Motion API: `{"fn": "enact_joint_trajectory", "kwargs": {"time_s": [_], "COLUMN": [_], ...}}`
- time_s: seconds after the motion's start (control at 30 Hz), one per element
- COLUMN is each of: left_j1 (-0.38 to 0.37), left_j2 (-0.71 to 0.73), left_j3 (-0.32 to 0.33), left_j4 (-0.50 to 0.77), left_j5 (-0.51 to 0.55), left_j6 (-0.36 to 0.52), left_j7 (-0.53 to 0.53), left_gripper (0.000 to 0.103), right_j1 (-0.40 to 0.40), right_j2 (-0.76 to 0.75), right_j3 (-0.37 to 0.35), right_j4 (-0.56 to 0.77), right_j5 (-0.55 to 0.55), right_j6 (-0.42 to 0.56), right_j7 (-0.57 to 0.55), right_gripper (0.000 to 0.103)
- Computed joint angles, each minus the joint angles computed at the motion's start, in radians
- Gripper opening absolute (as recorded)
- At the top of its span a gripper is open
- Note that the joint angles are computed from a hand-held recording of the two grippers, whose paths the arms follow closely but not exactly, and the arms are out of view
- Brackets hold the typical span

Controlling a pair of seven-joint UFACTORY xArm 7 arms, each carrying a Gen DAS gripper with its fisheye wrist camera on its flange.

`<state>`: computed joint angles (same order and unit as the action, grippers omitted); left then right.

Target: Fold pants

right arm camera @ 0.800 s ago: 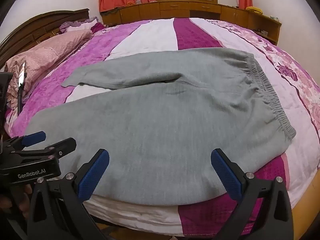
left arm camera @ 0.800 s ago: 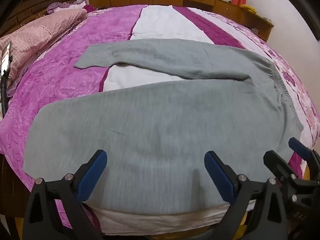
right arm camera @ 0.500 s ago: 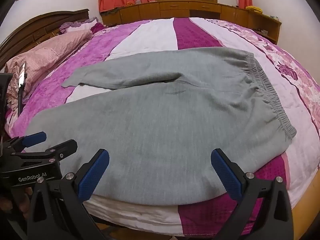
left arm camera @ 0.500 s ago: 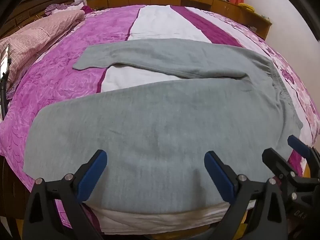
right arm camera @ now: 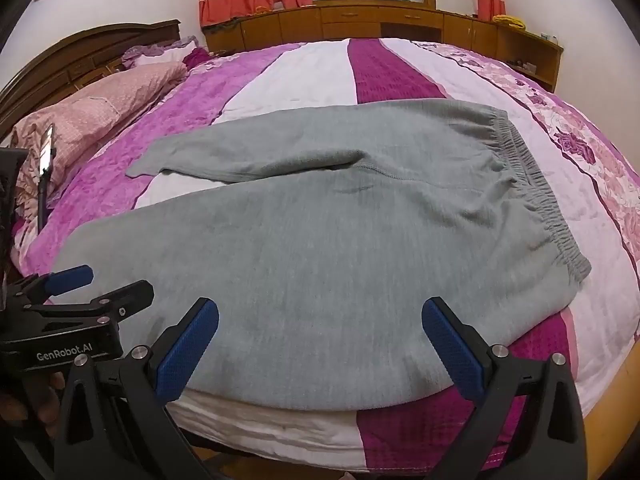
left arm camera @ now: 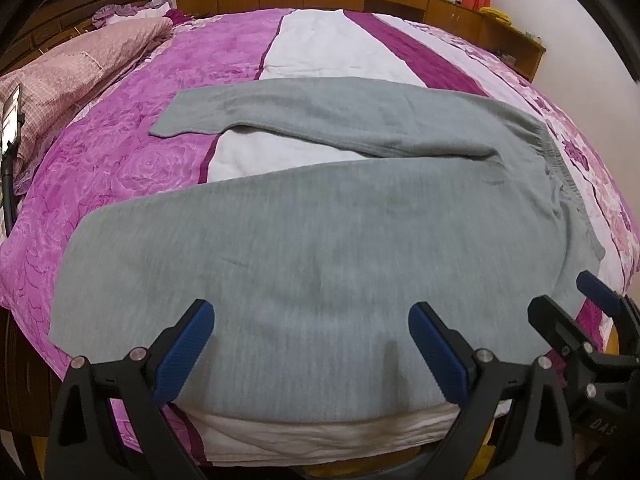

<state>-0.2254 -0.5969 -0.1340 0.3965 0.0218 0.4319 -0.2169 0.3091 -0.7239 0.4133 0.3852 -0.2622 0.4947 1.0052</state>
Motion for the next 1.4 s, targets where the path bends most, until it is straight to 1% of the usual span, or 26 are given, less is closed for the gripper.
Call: {"fn": "enact_joint_trajectory", "kwargs": {"time_s": [0.5,0.7,0.93,1.17,1.4], "left_j1": [0.002,0.006,0.004,0.016,0.032], "left_j2": [-0.010,-0.027,-0.057,-0.095,-0.093], "left_j3": [0.005,-0.002,0.006,0.017,0.029], "left_j4": [-0.004,0.001,0.007,0.012,0.033], "left_j5": [0.001,0.007,0.003,0.002,0.000], "left_j6": [0.007,0.033,0.055,0.073,0.084], "left_j7": [0.011,0.010,0.017,0.027,0.054], "left_gripper": [0.100,0.100,0.100,0.100,0.100], "right_j1": [0.004,0.008,0.013,0.014,0.009], "right_j2": [0.004,-0.009,-0.031,-0.072,-0.095], "right_j3": [-0.001,0.000,0.006,0.002,-0.021], "right_j4": [0.001,-0.001,0.008,0.014,0.009], "right_j5": [-0.002,-0.003,-0.001,-0.002,0.017], "right_j6": [0.002,0.005,0.023,0.042,0.044], "right_j7": [0.001,-0.002,-0.004,-0.021,-0.051], "right_gripper": [0.098,0.098,0.098,0.098,0.098]}}
